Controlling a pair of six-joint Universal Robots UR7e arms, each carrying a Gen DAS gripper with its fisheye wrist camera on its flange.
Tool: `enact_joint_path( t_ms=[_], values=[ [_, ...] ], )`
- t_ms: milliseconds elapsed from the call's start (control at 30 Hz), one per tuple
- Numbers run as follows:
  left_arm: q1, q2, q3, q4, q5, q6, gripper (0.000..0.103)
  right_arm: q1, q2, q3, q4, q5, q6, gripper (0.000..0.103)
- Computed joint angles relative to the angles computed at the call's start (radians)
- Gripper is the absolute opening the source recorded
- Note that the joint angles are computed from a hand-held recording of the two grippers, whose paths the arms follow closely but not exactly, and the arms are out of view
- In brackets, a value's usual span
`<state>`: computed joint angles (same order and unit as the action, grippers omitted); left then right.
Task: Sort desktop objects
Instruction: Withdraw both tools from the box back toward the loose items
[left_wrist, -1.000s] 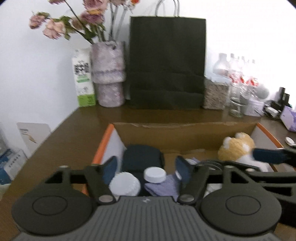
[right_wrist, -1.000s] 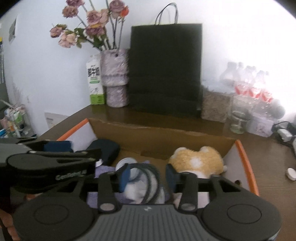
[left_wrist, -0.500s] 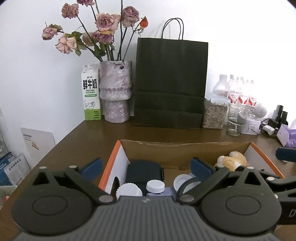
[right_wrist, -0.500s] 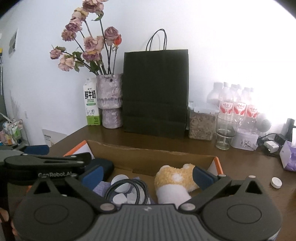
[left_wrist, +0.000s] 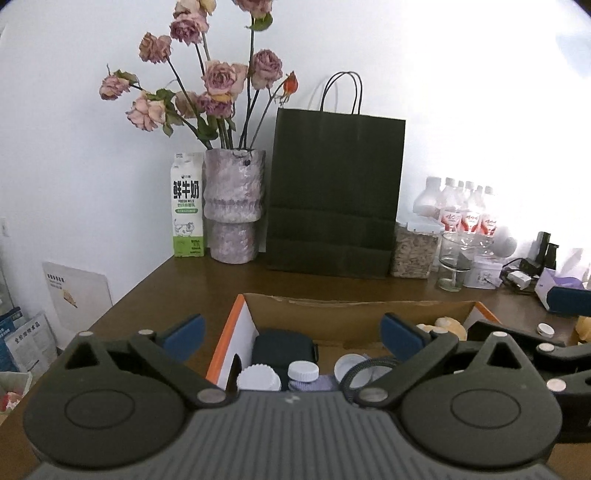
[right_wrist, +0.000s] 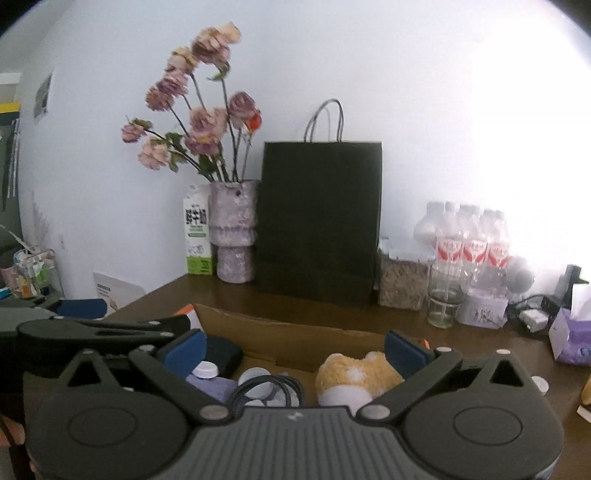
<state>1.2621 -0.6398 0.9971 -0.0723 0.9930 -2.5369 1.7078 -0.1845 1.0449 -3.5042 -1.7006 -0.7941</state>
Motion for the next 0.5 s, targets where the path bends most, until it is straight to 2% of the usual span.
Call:
enact_joint_path(
  t_ms=[133,500],
  values=[
    [-0.006,-0.054,0.097,-0.039,0.008,-0.009,0.103,0.004,-0.037,0.089,-0.061,0.015,-0.031,0.103],
    [-0.022,-0.175,0.335,-0.114,-0.014,-0.021,0.103,-0.002,-0.130,0.341,-0.184,0.021,-0.034,0.103]
  ],
)
